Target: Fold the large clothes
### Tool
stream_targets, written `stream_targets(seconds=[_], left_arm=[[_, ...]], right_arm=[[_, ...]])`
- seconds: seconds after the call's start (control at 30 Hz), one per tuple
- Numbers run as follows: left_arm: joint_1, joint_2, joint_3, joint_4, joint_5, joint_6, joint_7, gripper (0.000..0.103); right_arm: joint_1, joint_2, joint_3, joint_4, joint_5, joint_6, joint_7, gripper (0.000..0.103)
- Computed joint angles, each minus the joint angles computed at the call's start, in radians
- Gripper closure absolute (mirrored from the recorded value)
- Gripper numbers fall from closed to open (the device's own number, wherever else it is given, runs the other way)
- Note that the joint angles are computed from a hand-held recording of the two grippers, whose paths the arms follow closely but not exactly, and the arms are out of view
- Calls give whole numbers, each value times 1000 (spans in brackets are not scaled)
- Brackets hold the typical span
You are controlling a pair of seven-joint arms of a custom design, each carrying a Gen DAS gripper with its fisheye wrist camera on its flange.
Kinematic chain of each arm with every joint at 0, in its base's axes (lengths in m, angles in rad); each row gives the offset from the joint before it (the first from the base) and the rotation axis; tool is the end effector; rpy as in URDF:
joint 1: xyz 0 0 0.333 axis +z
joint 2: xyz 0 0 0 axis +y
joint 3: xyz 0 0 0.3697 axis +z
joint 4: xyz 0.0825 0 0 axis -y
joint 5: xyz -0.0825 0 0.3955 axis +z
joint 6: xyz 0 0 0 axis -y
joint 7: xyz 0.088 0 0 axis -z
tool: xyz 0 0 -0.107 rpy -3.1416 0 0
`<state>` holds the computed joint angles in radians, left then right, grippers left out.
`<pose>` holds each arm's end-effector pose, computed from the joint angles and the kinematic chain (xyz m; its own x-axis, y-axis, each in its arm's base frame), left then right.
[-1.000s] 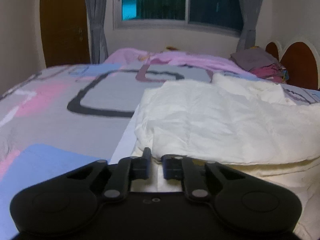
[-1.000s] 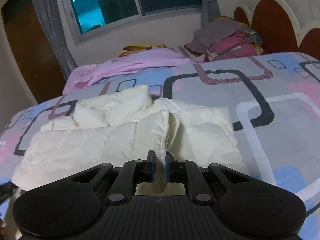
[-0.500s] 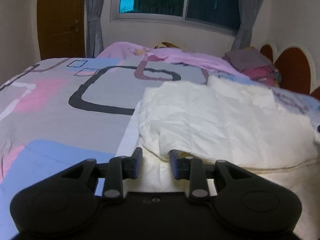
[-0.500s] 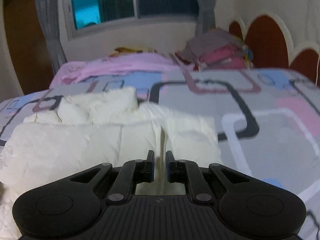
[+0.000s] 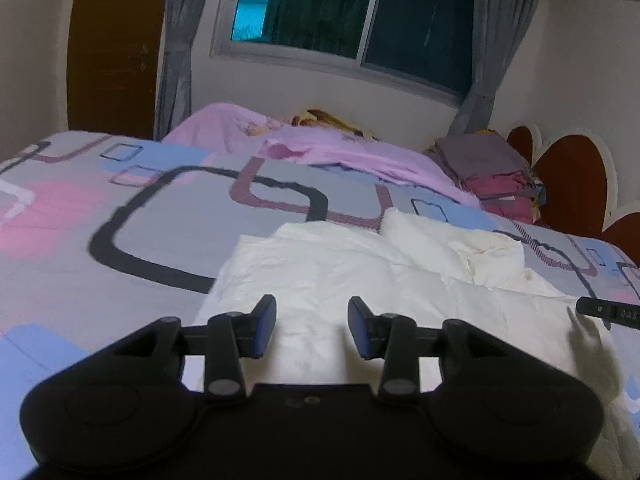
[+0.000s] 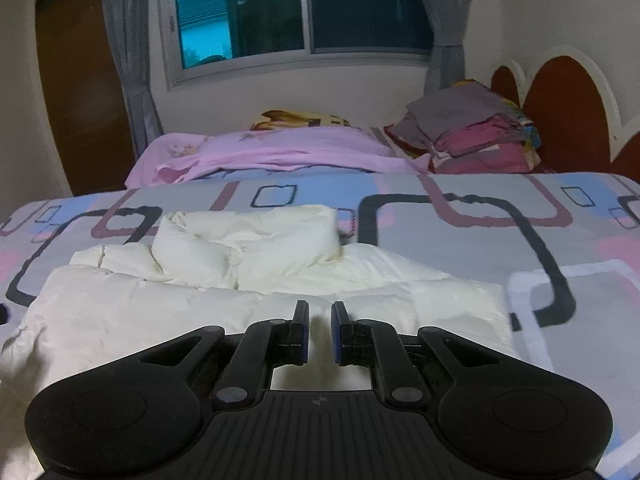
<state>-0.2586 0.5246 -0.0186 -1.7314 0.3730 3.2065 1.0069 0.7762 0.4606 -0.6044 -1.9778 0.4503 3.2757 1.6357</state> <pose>0.7119 -0.2356 0.4300 -0.1767 -0.9682 0.1772 -0.6098 -0.0336 -0.7919 0.6713 0.1294 0.4249 -0.1315 -0.9841 -0.1197 -0.5742 0.1741 -0.8000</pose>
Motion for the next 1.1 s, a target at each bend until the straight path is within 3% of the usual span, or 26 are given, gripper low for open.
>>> stream_targets(seconds=[0.2, 0.4, 0.5, 0.57, 0.73, 0.87, 0.97, 1.0, 1.07, 1.1], left_arm=[[-63, 104, 68, 146, 10, -41, -19, 64], [-44, 175, 44, 234, 19, -104, -26, 64], [-62, 199, 76, 230, 49, -108, -39, 63], [-100, 203, 134, 213, 64, -74, -81, 63], [-82, 215, 113, 229, 74, -82, -77, 63], [-76, 203, 100, 236, 83, -123, -71, 64], [-72, 168, 97, 201, 90, -92, -91, 66], [-81, 160, 110, 191, 97, -66, -100, 64], [-82, 147, 107, 181, 109, -31, -85, 64], [-70, 142, 83, 181, 110, -23, -66, 63]], right_arm=[[33, 72, -58, 50, -20, -12, 9, 92], [26, 137, -87, 74, -35, -38, 34, 92], [-32, 140, -33, 67, -52, -34, 36, 92], [-64, 148, 1, 60, -66, -6, 20, 93], [-108, 177, 58, 59, -18, 74, -30, 93], [-79, 178, 20, 87, 6, -5, -92, 93], [-171, 97, 130, 57, -1, 25, -89, 91], [-176, 83, 141, 47, 0, 42, -97, 85], [-136, 74, 111, 31, 22, 88, -125, 32], [-137, 64, 124, 19, 23, 125, -147, 31]])
